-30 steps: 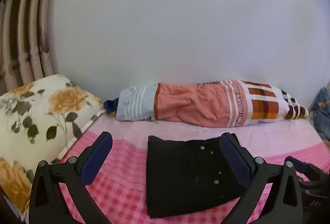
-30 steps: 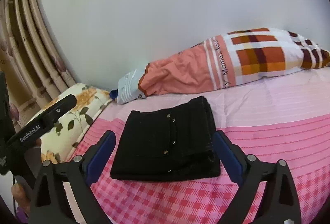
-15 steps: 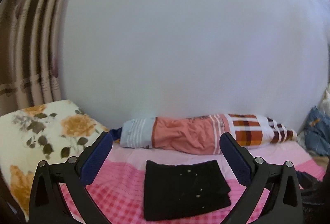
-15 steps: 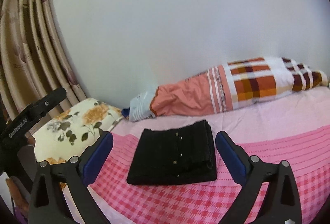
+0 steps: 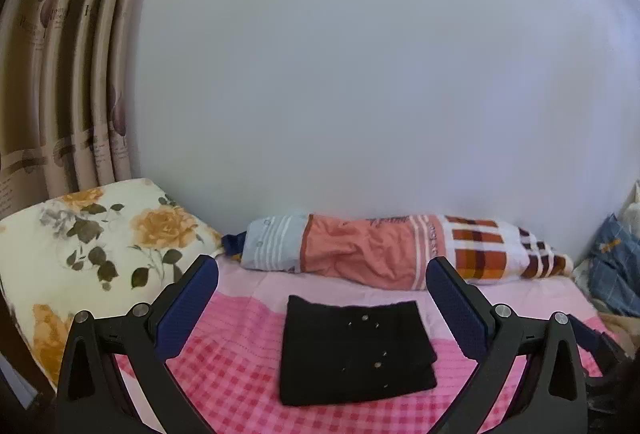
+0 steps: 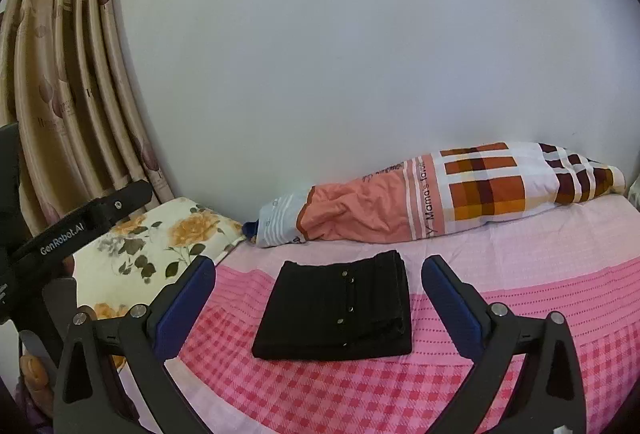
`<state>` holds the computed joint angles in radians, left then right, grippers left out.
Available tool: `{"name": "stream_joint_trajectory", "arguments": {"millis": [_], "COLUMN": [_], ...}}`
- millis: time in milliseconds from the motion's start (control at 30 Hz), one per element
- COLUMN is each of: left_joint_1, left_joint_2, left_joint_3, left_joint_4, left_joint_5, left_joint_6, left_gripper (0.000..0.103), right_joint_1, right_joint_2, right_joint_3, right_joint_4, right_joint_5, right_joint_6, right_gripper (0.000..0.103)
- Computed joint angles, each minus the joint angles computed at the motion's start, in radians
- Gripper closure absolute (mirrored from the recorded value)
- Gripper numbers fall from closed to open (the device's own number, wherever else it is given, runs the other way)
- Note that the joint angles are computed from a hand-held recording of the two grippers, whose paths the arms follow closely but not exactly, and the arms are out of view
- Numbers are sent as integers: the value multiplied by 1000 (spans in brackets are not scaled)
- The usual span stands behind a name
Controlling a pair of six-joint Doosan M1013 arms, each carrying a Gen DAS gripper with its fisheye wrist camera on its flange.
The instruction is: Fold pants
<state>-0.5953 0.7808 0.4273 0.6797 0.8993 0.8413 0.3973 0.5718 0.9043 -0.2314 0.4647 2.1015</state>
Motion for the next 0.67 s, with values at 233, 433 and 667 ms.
{"name": "stream_joint_trajectory", "arguments": {"millis": [233, 433, 667], "left_joint_1": [-1, 8, 12], "left_joint_2": [23, 5, 8], "left_joint_3": [-17, 52, 59], "left_joint_4": [-17, -15, -26], "left_joint_5": [51, 9, 15], "left_joint_6": [38, -28, -10], "left_gripper": [0, 0, 0], "right_joint_1": [7, 6, 8], "right_joint_2": [23, 44, 59], "right_joint_3": [-33, -59, -78], "right_joint_4": [2, 18, 37], "right_joint_5": [62, 120, 152], "right_joint_6": [-13, -12, -20], "right_gripper": [1, 1, 1]}}
